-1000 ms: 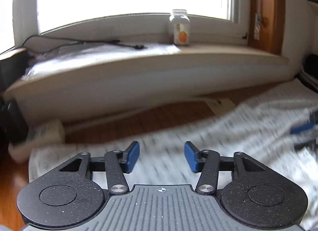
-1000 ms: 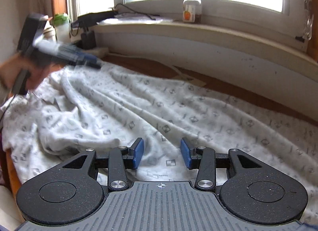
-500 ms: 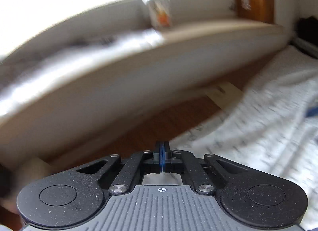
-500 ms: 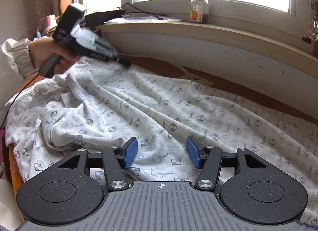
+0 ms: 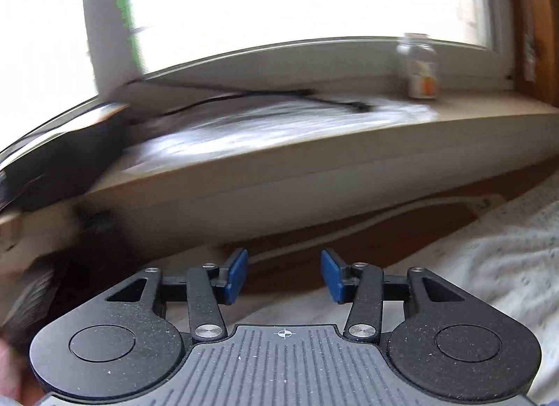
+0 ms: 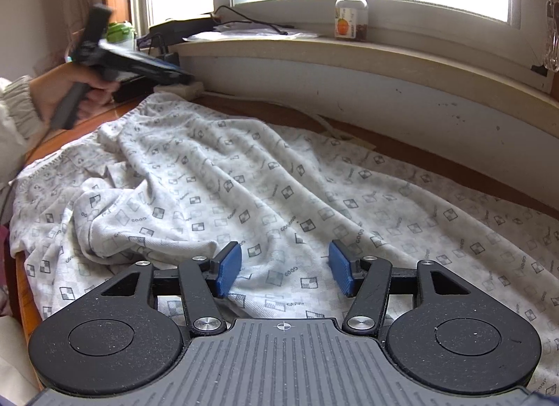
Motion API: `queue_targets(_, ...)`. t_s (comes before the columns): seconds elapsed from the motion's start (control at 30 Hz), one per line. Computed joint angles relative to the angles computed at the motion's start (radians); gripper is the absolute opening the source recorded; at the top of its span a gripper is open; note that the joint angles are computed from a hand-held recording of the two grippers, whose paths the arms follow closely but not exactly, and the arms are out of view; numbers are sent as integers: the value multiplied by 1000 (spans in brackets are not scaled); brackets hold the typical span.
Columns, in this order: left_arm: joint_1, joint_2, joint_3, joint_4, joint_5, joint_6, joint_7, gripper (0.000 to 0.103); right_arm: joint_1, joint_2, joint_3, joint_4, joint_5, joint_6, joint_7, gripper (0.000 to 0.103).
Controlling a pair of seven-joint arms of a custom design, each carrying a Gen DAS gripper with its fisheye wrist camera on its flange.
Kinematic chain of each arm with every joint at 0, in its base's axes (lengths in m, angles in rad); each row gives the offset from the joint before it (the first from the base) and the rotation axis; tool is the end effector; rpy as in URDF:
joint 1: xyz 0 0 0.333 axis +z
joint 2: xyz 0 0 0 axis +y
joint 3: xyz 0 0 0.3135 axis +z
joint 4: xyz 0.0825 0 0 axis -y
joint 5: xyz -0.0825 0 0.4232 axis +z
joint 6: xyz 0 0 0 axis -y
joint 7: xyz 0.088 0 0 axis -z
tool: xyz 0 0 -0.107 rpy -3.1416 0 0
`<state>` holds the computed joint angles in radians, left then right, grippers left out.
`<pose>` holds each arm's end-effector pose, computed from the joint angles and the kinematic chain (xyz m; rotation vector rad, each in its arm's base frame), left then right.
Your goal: Fold clothes
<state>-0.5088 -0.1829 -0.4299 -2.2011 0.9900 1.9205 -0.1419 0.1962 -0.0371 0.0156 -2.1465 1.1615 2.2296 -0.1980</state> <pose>0.3582 -0.3994 0.4565 -1.8028 1.2541 -0.4759 0.5671 0.1508 0.4233 -2.1729 0.3281 -0.1165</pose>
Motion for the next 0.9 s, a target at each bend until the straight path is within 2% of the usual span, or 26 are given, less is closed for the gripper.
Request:
queue_targets(0.2,-23,-159,1,-160,-153,-5,-44,56,1,0,0,0,0,0,2,56)
queue_targets(0.37,14,-243,12,-265,-107,162,-191,56,1,-1,0,-2,1,2,-1,56)
queue_targets(0.47,42,-232,13,-268,-106,199,-205,53,2,-2,0,-4,2,3,-1,57)
queue_targets(0.5,49,-224,13,-265,-110,203,-204,37,2,-3,0,-4,2,4,-1,57)
queue_targets(0.53,53,-216,6,-258,-108,192,-200,9,2,-3,0,-5,2,4,-1,57)
queue_targets(0.57,56,-208,-2,-249,-103,175,-195,9,2,-3,0,-5,2,4,-1,57)
queue_targets(0.63,64,-207,-57,-223,-60,47,-253,9,2,-3,0,-5,2,3,-2,57)
queue_targets(0.67,61,-225,-67,-228,-45,14,-294,9,2,-3,0,-5,2,3,-2,57)
queue_targets(0.7,54,-237,-58,-233,-50,5,-305,9,2,-4,0,-5,2,4,-3,57)
queue_targets(0.77,40,-202,-27,-204,-84,2,-202,11,2,-5,0,-7,2,5,-4,57)
queue_targets(0.8,37,-174,-19,-182,-100,-6,-153,16,2,-5,-1,-6,2,4,-4,57)
queue_targets(0.87,33,-128,-28,-142,-98,-48,-126,36,2,-5,-1,-6,2,4,-3,57)
queue_targets(0.9,30,-108,-40,-124,-86,-81,-137,56,2,-5,-1,-6,2,4,-3,57)
